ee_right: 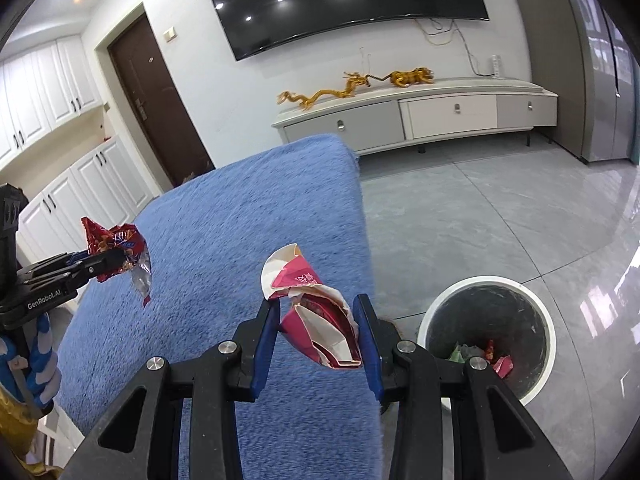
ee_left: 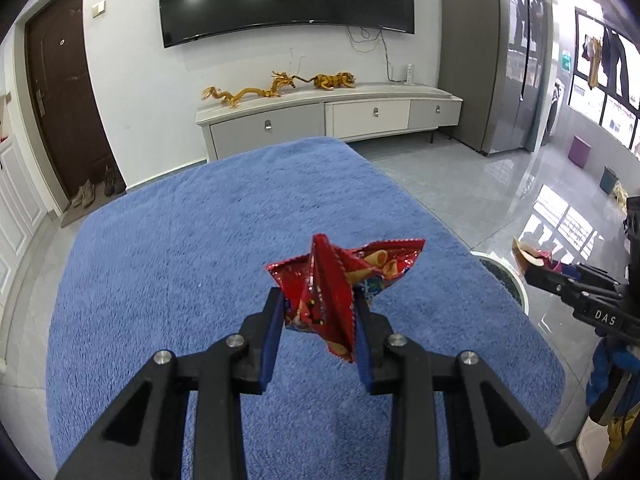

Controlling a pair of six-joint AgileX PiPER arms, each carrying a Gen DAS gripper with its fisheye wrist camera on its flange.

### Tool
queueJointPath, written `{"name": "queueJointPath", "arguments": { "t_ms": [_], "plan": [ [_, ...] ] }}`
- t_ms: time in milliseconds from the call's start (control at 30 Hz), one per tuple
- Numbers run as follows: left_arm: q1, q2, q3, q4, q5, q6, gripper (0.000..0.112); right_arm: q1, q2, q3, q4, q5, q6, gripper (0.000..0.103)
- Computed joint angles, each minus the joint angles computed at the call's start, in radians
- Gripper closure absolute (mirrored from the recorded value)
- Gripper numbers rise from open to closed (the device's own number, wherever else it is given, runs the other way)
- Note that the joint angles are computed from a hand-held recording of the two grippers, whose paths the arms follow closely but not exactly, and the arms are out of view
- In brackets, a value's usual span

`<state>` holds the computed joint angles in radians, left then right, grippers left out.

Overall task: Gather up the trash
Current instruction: 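Carry the red chip bag and pink-and-white wrapper over the trash bin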

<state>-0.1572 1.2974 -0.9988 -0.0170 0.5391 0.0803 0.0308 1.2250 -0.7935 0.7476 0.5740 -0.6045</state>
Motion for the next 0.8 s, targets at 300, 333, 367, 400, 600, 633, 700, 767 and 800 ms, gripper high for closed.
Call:
{"name": "queueJointPath", "arguments": {
  "t_ms": [300,333,367,400,600,633,700,767,800],
  "plan": [
    [-0.166,0.112,-0.123,0.134,0.032,-0.148,0.082,-0.228,0.016,0.045,0.173,0.060,-0.206,0.068],
    [-0.185,0.135,-0.151,0.127,0.041,-0.146,0.082,-0.258,0.023,0.050,0.190,0.068,-0.229,0.068],
    [-0.205,0.162,-0.180,0.113,0.048,-0.141,0.082,-0.290,0.031,0.056,0.208,0.074,-0.255,0.067],
    [-0.221,0.182,-0.202,0.100,0.054,-0.136,0.082,-0.320,0.041,0.059,0.222,0.081,-0.282,0.067],
    [-0.315,0.373,-0.423,-0.025,0.126,-0.074,0.082,-0.464,0.123,0.071,0.279,0.098,-0.378,0.067],
    [-0.330,0.411,-0.468,-0.037,0.138,-0.069,0.082,-0.480,0.134,0.072,0.283,0.097,-0.385,0.067],
    [-0.356,0.479,-0.548,-0.058,0.160,-0.067,0.082,-0.509,0.166,0.063,0.289,0.088,-0.399,0.067],
    [-0.372,0.560,-0.650,-0.102,0.196,-0.052,0.082,-0.525,0.198,0.049,0.292,0.077,-0.410,0.067],
    [-0.381,0.604,-0.707,-0.109,0.218,-0.060,0.081,-0.529,0.218,0.037,0.289,0.065,-0.408,0.067]
  ]
}}
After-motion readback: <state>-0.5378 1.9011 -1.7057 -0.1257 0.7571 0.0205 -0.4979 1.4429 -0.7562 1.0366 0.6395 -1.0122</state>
